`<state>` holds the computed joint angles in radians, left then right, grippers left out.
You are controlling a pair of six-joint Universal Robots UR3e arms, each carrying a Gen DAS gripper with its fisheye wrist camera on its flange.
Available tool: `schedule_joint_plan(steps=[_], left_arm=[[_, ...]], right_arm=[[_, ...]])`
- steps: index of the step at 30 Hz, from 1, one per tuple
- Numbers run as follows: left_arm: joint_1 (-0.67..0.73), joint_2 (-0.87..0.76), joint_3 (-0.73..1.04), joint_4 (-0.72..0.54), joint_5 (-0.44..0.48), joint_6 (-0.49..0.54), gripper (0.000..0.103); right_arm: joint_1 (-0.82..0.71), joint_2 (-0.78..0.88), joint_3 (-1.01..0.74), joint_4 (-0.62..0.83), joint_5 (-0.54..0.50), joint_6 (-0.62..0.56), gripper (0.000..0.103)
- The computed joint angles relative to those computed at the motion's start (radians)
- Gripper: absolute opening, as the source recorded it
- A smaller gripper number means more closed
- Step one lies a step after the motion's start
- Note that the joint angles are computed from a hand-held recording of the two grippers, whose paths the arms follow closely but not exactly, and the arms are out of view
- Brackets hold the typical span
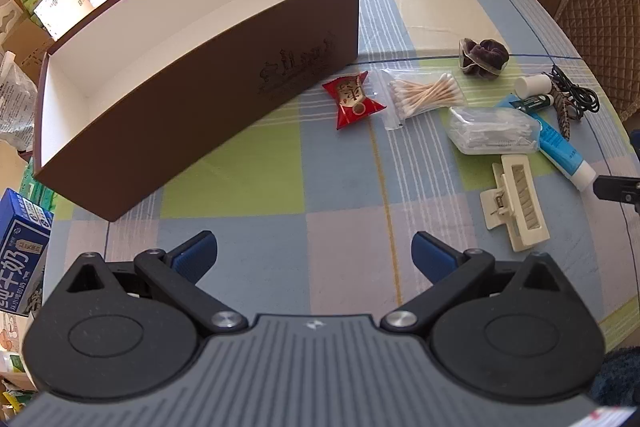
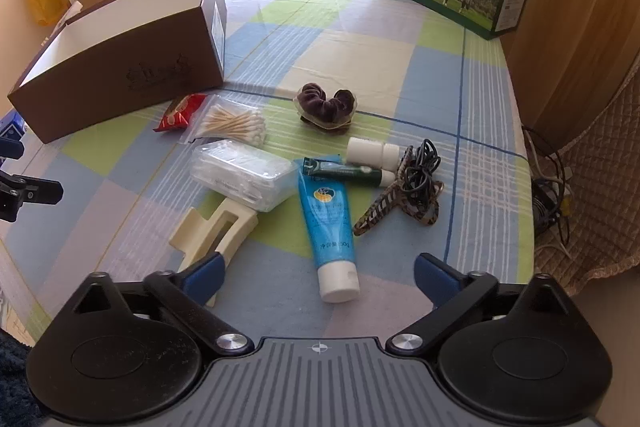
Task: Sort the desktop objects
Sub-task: 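Grasp the blue hand-cream tube with the right tool while the left tool grasps the red snack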
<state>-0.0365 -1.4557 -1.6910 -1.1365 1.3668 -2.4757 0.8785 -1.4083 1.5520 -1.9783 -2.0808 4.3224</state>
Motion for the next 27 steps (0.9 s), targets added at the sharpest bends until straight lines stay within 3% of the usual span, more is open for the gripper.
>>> schedule_joint_plan(steps=[2, 7, 15, 17, 27], left_arm=[[-0.01, -0.023, 0.01, 0.007, 0.003, -0.009, 0.102], [-0.034, -0.07, 0.021, 0.039, 0.004, -0.021, 0.102], [-0.067, -0.139, 0.038, 0.088, 0.0, -0.025, 0.102], [-0.073, -0.152, 0.043, 0.092, -0.003, -0.025, 0.102], [-0.082, -0.189, 0.056, 0.087, -0.007, -0.014, 0.102]], right_arm=[[-0.015, -0.004, 0.033, -0.041, 0.012, -0.011, 0.082], [-0.053, -0.002, 0.119, -0.151, 0.032, -0.039, 0.057], [-0.094, 0.021, 0.178, -0.223, 0.053, -0.068, 0.04], [-0.093, 0.028, 0.177, -0.213, 0.051, -0.065, 0.029], [-0.045, -0.03, 0.18, -0.131, 0.124, -0.07, 0.027]])
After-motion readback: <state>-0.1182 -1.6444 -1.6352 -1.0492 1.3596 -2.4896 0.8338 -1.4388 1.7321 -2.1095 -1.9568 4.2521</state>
